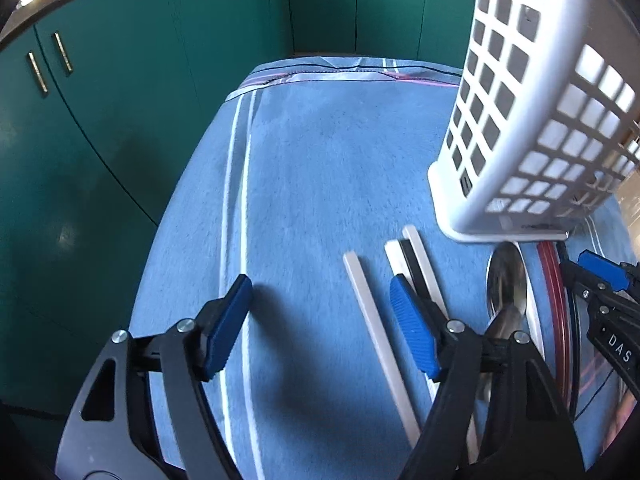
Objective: Organize utensils
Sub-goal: 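Grasp a white chopstick with the left tool while the right tool grasps a dark chopstick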
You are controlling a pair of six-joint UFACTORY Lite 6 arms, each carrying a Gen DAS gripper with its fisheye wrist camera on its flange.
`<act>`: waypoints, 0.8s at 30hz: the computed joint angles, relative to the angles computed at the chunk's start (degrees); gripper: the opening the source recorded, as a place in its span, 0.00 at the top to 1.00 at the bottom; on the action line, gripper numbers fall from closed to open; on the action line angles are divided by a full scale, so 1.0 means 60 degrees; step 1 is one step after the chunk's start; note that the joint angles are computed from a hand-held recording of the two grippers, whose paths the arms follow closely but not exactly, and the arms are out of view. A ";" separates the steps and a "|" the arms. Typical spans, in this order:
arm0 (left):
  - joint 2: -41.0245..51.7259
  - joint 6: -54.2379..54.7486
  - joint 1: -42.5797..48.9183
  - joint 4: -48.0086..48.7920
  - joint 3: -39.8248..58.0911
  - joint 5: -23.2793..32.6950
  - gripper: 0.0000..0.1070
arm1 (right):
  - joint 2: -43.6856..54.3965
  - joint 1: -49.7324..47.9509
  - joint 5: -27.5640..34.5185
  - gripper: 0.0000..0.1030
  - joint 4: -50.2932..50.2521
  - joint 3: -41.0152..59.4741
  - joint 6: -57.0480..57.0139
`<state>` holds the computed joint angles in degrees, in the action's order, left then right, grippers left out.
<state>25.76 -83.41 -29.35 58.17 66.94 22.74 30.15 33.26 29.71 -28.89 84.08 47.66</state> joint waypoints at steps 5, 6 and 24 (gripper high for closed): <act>-0.0273 -0.0653 0.0007 0.0635 -0.0371 -0.0374 0.72 | -0.0255 -0.0332 -0.0343 0.91 0.0830 -0.0228 -0.1105; -0.0408 -0.0652 0.0050 0.0564 -0.0523 -0.0610 0.89 | -0.0436 -0.0348 -0.0450 0.92 0.0938 -0.0444 -0.1170; -0.7254 -0.0406 -0.2708 0.0105 -0.2333 0.1981 0.94 | -0.9320 0.1336 0.1107 0.94 -0.1899 -0.4741 0.1463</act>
<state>-17.77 -85.84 -45.60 58.80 52.94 34.62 -25.77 41.28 36.35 -40.28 55.63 56.44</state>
